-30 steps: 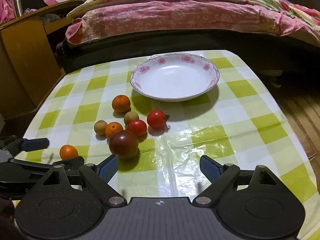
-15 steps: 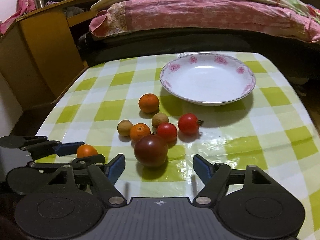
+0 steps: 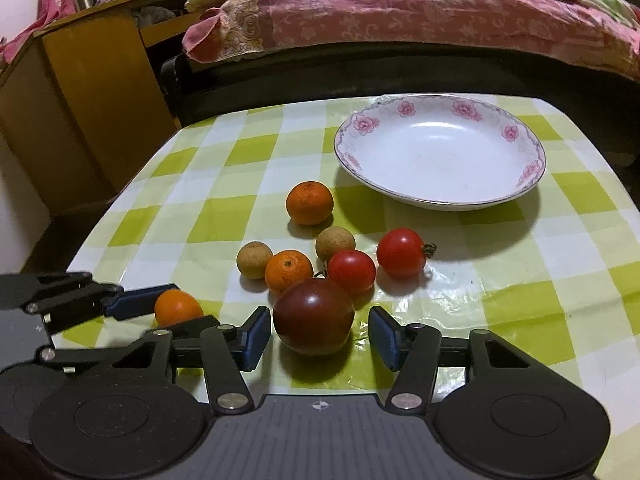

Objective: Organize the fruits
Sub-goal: 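Close the left gripper on the tangerine while the right gripper grasps the dark tomato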

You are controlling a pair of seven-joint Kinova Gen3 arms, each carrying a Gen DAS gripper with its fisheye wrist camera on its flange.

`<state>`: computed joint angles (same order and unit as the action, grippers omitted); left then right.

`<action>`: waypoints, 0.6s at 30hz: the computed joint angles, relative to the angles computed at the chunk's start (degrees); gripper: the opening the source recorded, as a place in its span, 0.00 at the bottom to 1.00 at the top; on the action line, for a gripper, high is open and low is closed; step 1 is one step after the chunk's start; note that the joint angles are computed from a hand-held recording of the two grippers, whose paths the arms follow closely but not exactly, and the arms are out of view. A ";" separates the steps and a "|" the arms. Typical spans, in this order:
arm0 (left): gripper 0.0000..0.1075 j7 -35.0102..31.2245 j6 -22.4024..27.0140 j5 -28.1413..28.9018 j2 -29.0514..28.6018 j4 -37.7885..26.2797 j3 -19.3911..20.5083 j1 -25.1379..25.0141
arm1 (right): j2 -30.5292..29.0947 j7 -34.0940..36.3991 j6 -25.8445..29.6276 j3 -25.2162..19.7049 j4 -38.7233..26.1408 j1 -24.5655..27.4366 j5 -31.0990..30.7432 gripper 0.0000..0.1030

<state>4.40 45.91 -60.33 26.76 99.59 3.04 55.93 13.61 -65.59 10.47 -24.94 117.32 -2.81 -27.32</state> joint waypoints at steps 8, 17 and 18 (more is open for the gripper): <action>0.39 0.32 -0.67 0.86 -0.45 0.15 0.50 -0.87 | 0.15 2.71 0.86 -3.42 -0.05 4.06 -2.89 0.36; 0.37 -3.22 -0.86 4.12 -0.87 -0.86 0.53 -0.81 | -1.30 5.84 3.32 0.72 0.13 1.40 -6.64 0.35; 0.37 -3.26 -0.85 3.94 -0.82 -0.77 0.40 -0.61 | -1.49 6.14 3.39 1.22 0.25 0.98 -6.87 0.35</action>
<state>1.14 45.06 -56.39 25.94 98.82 3.44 55.32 12.12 -59.44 13.86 -23.72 117.58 -1.83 -34.19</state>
